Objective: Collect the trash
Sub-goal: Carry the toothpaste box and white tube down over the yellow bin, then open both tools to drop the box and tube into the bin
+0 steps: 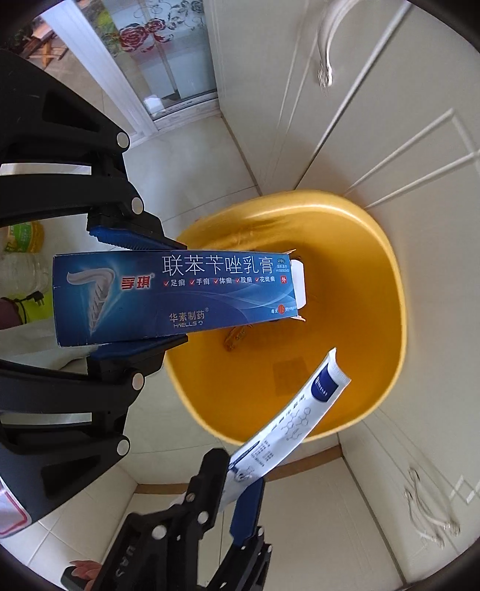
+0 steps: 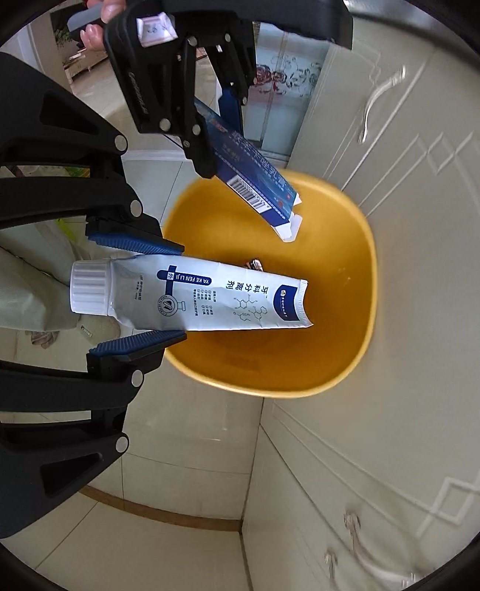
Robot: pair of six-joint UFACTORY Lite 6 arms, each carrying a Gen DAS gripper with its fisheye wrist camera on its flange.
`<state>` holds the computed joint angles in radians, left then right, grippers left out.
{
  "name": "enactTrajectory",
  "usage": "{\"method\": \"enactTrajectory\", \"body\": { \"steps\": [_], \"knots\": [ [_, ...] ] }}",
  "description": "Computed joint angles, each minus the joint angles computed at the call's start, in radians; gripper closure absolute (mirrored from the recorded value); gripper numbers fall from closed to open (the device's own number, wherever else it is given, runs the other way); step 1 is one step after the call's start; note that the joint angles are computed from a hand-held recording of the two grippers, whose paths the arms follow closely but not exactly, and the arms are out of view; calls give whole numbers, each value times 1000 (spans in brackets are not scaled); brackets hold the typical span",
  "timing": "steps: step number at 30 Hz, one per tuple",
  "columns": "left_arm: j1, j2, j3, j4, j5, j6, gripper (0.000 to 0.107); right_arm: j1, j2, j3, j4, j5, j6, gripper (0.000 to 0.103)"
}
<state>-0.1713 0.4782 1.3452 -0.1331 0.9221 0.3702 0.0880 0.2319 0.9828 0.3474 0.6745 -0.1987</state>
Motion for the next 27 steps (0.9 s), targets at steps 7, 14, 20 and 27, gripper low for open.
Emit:
{"method": "enactTrajectory", "body": {
  "steps": [7,14,20,27],
  "knots": [
    [11,120,68,-38,15,17,66,3,192,130,32,-27,-46,62],
    [23,120,66,-44,6,16,41,-28,213,160,84,-24,-82,47],
    [16,107,88,-38,24,6,34,-73,146,129,135,-15,-115,46],
    [35,101,118,-30,48,1,34,-86,84,97,135,-17,-104,46]
  ]
}}
